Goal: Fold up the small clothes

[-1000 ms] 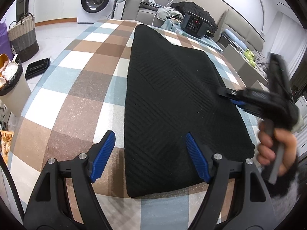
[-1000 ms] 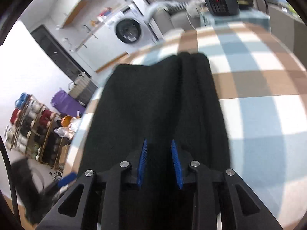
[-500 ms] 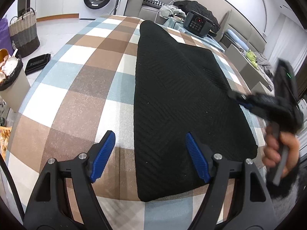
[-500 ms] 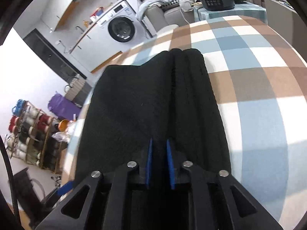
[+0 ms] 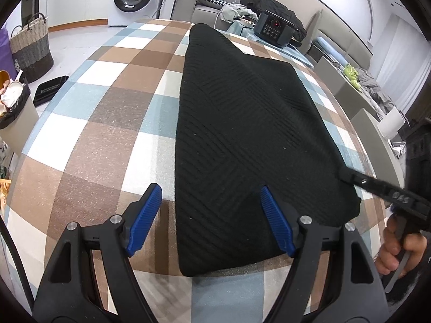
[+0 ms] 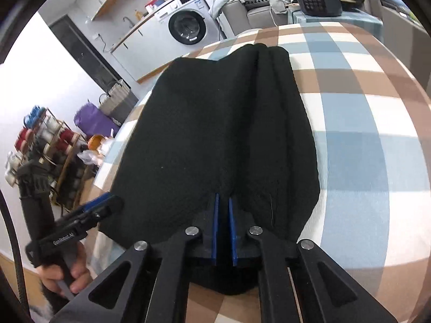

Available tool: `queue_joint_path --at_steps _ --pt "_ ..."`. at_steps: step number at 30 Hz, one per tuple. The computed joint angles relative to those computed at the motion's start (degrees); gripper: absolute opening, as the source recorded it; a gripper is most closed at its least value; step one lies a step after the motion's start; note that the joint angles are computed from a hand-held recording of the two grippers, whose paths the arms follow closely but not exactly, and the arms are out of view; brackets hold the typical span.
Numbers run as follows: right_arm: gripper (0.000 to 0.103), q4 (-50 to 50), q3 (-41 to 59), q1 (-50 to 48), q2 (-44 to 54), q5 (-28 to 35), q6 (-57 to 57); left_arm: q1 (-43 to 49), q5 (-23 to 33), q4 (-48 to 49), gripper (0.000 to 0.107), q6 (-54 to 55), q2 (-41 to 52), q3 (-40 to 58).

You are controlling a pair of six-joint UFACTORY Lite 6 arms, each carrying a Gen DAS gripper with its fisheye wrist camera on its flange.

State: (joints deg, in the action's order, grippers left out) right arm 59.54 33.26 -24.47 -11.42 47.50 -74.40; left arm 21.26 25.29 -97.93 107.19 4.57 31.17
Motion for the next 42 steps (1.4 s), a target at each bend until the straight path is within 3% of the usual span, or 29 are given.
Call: queue_joint_path --at_steps 4,12,15,17,19,22,36,39,42 --pt "0.038 1.16 0.42 -5.98 -0.69 1.68 -2.23 -0.38 0.11 -0.13 0.074 0.47 -0.27 -0.66" --pt "0.039 2.3 -1.38 -7.5 2.26 -2.64 -4.91 -1.54 0.47 -0.67 0.073 1.11 1.66 0.48" --pt "0.038 2.85 -2.92 -6.66 0.88 -3.91 -6.12 -1.18 1.58 -1.25 0.063 2.04 2.94 1.22" --pt "0.033 3.21 -3.43 -5.97 0.94 -4.76 -7.0 -0.71 2.22 -2.75 0.041 3.78 3.16 1.15" --pt "0.023 2.92 -4.2 -5.61 0.3 -5.44 -7.19 0.17 3.46 -2.29 0.027 3.87 4.31 2.03" --pt "0.02 3.46 -4.55 -5.82 0.38 -5.67 -8.07 0.71 4.44 -1.67 0.02 3.07 6.18 3.7" --pt "0.019 6.05 -2.52 -2.71 3.26 -8.98 -3.06 -3.44 0.97 -6.24 0.018 3.38 12.38 11.59" --pt "0.02 3.5 -1.4 -6.44 3.62 -4.43 0.23 -2.68 1.21 -6.57 0.021 4.51 12.15 10.89" --pt "0.021 0.77 -1.99 -13.4 0.56 4.6 -0.12 -0.95 1.91 -6.51 0.024 5.67 10.59 9.08"
